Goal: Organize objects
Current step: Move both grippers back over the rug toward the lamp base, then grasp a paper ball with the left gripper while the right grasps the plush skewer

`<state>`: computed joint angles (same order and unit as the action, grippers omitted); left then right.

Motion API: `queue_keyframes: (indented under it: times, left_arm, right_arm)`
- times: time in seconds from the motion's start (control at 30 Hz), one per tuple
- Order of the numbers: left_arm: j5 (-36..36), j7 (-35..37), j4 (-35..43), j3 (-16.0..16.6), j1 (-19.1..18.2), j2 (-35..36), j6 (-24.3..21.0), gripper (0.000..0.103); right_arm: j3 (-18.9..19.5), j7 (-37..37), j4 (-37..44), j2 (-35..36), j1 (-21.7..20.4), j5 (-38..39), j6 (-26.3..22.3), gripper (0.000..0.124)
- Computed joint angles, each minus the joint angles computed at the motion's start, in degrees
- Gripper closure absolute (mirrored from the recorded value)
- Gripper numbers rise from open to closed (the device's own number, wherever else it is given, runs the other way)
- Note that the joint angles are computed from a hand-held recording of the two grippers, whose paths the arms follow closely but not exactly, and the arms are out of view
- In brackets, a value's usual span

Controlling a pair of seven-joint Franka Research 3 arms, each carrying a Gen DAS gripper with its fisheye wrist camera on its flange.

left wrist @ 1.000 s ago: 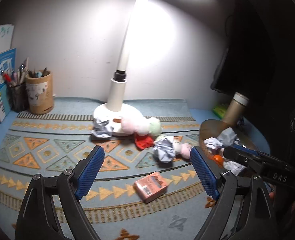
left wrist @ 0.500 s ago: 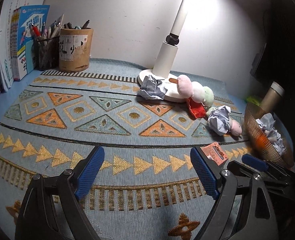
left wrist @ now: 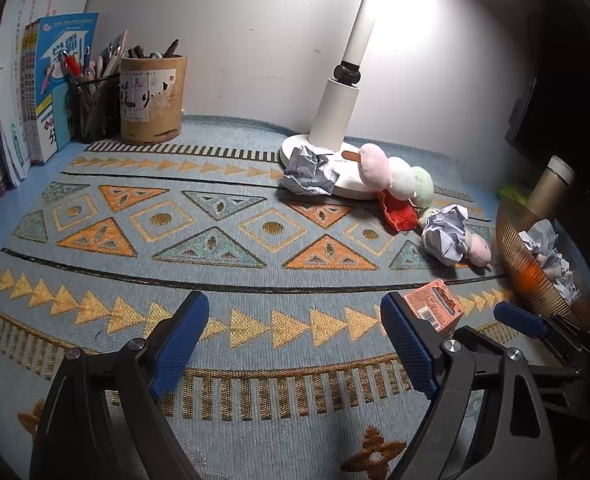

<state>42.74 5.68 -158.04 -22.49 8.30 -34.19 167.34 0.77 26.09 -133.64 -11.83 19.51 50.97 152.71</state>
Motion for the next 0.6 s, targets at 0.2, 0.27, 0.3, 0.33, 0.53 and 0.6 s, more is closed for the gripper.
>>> queue_keyframes:
  times: [0.2, 0.27, 0.3, 0.33, 0.53, 0.6]
  left_arm:
    - [-6.6, 13.0, 4.2, 8.8, -5.7, 3.9, -1.2, 0.016]
    - [-7.1, 18.1, 7.7, 10.0, -5.5, 7.1, -2.9, 0.016]
    - [-6.6, 20.0, 9.5, 10.1, -4.8, 9.2, -3.4, 0.016]
    - [-6.2, 21.6, 11.4, 10.1, -4.1, 11.5, -4.0, 0.016]
    - [-13.6, 33.8, 19.2, 16.0, -5.8, 24.2, 0.1, 0.016]
    - [-17.6, 38.1, 21.1, 17.3, -6.5, 27.1, 1.2, 0.016]
  right_arm:
    - [2.2, 4.0, 8.3, 2.3, -0.5, -7.9, 0.3, 0.047]
    - [3.0, 8.8, 14.5, 6.5, -1.4, -16.0, -3.3, 0.047]
    - [3.1, 10.1, 17.7, 8.9, -1.6, -18.4, -5.1, 0.047]
    - [3.3, 11.1, 20.8, 11.3, -1.7, -20.4, -7.0, 0.047]
    - [4.4, 16.9, 33.2, 22.6, 0.2, -36.4, -9.1, 0.047]
    - [4.5, 17.0, 36.8, 25.6, 1.0, -40.1, -11.4, 0.047]
